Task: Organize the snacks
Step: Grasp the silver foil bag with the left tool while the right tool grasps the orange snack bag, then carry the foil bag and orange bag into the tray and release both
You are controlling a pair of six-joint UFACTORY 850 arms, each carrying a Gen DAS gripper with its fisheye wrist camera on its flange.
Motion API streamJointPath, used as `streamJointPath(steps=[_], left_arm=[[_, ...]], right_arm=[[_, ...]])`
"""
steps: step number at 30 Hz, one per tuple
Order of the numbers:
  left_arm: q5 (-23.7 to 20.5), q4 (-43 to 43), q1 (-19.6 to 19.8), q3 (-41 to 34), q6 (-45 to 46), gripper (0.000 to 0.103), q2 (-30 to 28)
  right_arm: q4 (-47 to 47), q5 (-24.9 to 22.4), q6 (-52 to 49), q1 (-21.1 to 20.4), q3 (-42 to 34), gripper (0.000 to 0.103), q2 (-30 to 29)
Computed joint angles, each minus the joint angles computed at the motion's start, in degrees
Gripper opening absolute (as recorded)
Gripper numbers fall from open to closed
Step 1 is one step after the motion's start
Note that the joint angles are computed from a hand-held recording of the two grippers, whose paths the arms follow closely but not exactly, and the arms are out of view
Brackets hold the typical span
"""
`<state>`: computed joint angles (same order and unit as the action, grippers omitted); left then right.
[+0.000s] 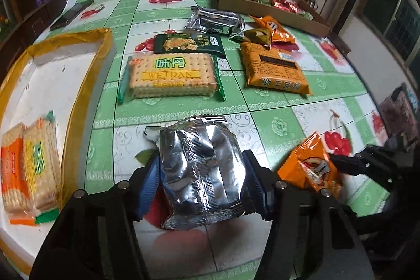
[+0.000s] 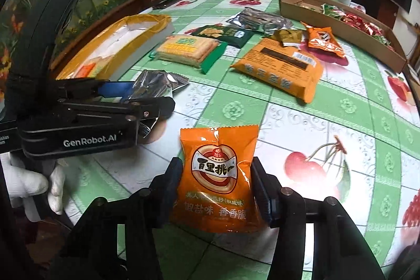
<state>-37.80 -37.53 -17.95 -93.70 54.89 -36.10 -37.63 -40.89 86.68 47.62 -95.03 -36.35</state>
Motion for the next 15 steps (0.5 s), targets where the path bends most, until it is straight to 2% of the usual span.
streamJointPath(steps=[4, 8, 15], left_arm=[[-2.19, -4.41, 1.81, 0.58, 1.94, 0.059, 0.77], [-4.20, -9.22, 4.57, 0.57, 3.17, 0.059, 1.43], [-2.90, -11.78, 9.06, -2.51, 1.29, 0.059, 0.94]], right_arm=[[-1.24, 2.71, 2.45, 0.15, 1.64, 0.049, 1.26], [-3.52, 3.07, 3.62, 0.71, 1.09, 0.049, 1.62], [-2.15, 3.38, -0.24, 0.65, -4.22, 0.049, -0.61]])
